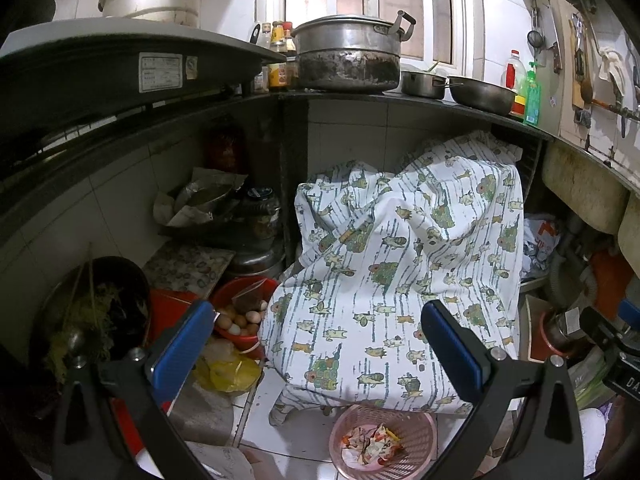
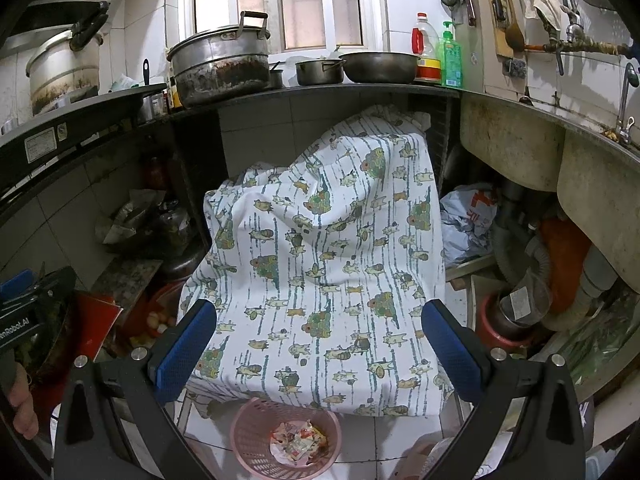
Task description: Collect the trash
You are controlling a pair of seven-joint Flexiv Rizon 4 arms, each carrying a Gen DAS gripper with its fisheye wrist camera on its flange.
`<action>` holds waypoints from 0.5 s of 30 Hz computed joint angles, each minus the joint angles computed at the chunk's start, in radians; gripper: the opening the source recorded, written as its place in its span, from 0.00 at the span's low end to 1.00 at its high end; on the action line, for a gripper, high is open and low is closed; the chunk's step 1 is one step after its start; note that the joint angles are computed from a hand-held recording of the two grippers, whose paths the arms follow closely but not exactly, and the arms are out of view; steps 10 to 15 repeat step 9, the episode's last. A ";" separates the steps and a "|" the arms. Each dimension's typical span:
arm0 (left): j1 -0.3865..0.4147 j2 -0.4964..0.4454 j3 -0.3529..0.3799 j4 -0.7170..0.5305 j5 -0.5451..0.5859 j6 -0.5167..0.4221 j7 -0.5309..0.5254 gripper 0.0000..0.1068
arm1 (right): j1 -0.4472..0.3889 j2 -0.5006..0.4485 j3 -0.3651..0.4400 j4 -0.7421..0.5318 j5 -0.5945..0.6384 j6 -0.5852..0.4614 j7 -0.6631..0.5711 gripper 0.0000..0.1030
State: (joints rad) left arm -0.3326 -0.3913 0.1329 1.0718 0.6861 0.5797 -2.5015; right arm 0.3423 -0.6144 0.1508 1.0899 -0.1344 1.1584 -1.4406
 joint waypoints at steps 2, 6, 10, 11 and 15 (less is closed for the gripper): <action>0.001 -0.001 -0.001 -0.001 -0.002 -0.001 0.002 0.96 | 0.000 -0.002 0.001 -0.008 0.001 -0.006 0.000 1.00; 0.001 0.001 -0.001 0.000 -0.004 -0.005 0.005 0.96 | 0.001 0.000 -0.001 0.000 0.002 -0.001 0.000 1.00; 0.003 0.001 -0.003 0.001 -0.008 0.000 0.008 0.96 | 0.002 0.000 -0.002 -0.001 0.002 -0.001 0.002 1.00; 0.003 0.001 -0.003 0.001 -0.008 0.000 0.008 0.96 | 0.002 0.000 -0.002 -0.001 0.002 -0.001 0.002 1.00; 0.003 0.001 -0.003 0.001 -0.008 0.000 0.008 0.96 | 0.002 0.000 -0.002 -0.001 0.002 -0.001 0.002 1.00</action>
